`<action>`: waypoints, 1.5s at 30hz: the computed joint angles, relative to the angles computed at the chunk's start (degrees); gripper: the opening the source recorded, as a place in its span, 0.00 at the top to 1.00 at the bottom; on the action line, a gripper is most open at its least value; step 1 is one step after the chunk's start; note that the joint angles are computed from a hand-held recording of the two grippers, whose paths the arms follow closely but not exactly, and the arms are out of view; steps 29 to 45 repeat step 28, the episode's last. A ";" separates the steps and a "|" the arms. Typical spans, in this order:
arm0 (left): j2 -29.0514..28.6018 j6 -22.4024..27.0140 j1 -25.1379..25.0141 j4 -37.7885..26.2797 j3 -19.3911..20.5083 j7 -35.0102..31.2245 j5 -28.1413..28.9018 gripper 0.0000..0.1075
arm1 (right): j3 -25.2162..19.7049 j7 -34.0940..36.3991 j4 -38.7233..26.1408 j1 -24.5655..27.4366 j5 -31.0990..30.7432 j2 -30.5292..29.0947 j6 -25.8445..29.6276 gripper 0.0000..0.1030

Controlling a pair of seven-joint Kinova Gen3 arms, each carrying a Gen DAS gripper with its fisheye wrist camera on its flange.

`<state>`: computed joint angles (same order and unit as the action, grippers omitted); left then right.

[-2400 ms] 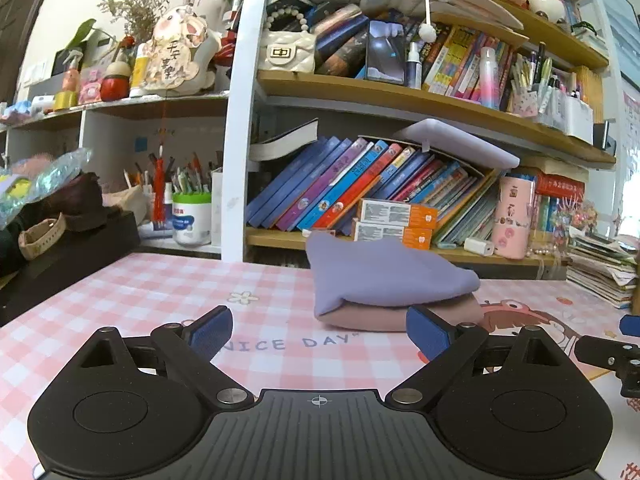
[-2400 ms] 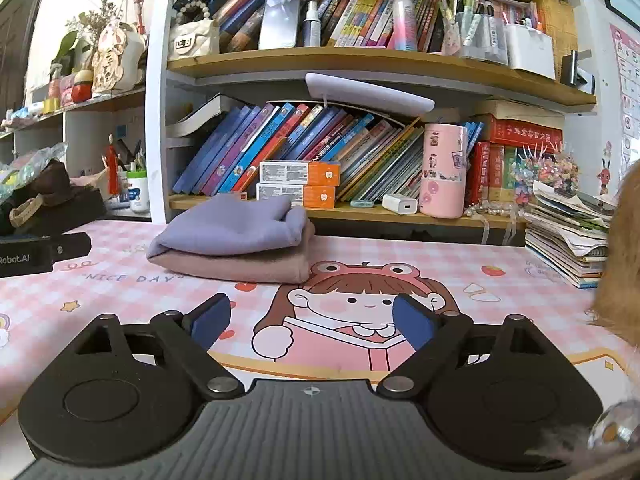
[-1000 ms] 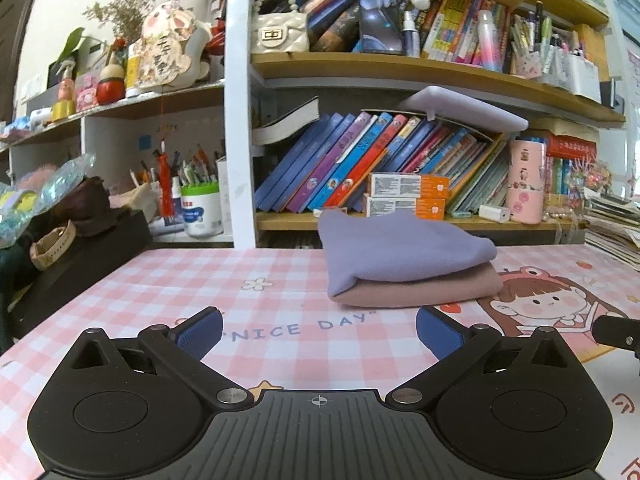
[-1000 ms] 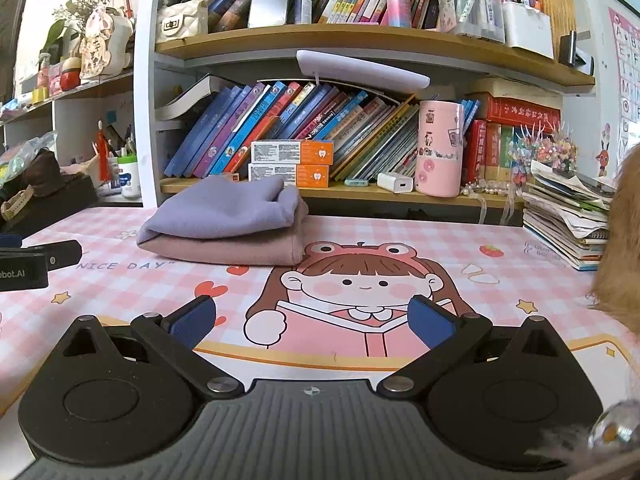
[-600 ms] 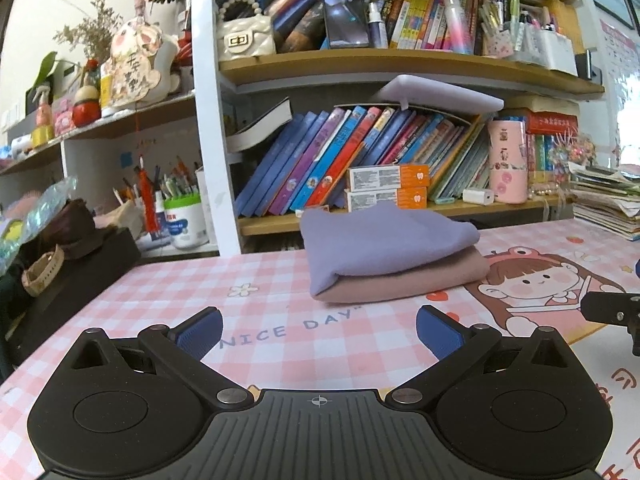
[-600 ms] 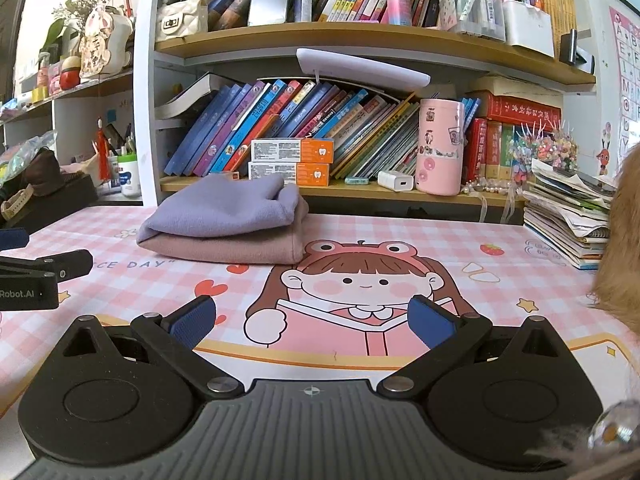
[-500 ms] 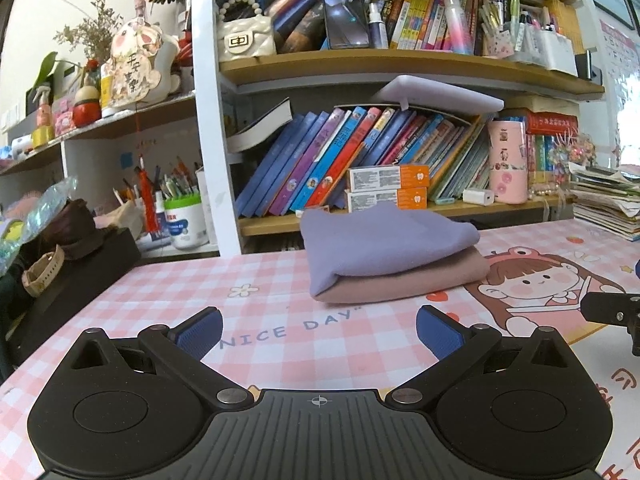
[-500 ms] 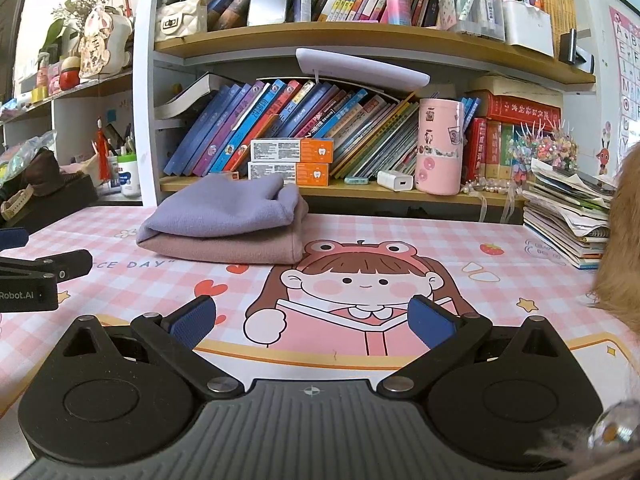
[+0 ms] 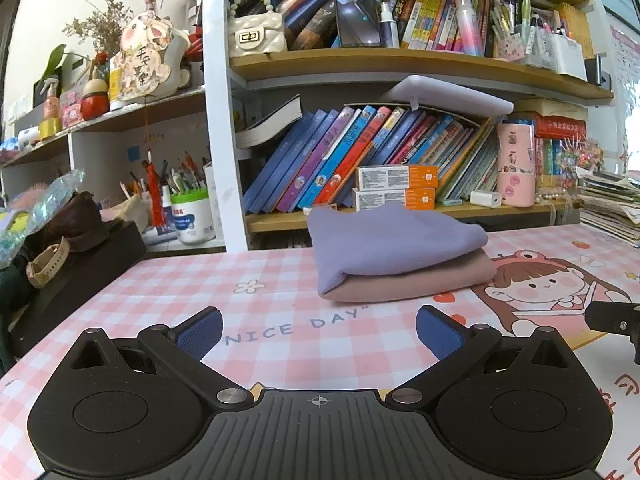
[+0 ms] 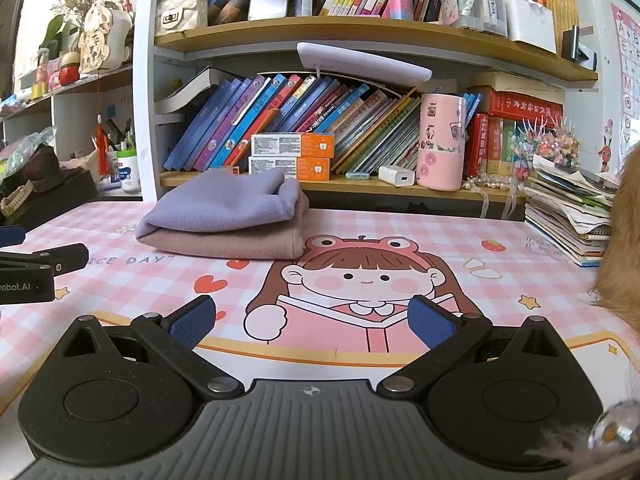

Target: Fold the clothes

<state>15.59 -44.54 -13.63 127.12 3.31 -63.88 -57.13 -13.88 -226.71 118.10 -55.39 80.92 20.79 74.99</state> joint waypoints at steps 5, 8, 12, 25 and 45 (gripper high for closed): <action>-0.03 0.24 0.08 0.01 0.02 -0.05 0.36 0.04 | -0.03 0.31 0.07 0.47 -0.08 -0.29 -0.92 0.00; -0.02 0.28 -0.03 -0.09 0.07 0.37 -0.01 0.04 | -0.02 0.39 0.13 0.72 -0.11 -0.52 -1.46 0.00; 0.03 -0.20 -0.10 -0.03 -0.01 0.16 -0.23 0.04 | -0.02 0.27 0.15 0.66 -0.14 -0.52 -1.33 0.00; 0.33 -1.86 -0.51 0.06 -0.36 0.82 -1.00 0.04 | 0.02 0.72 0.06 0.96 -0.55 -0.74 -1.86 0.00; 0.30 -1.71 -0.43 -0.01 -0.33 0.91 -1.19 0.04 | 0.04 1.05 0.05 1.24 -0.57 -0.92 -2.43 0.00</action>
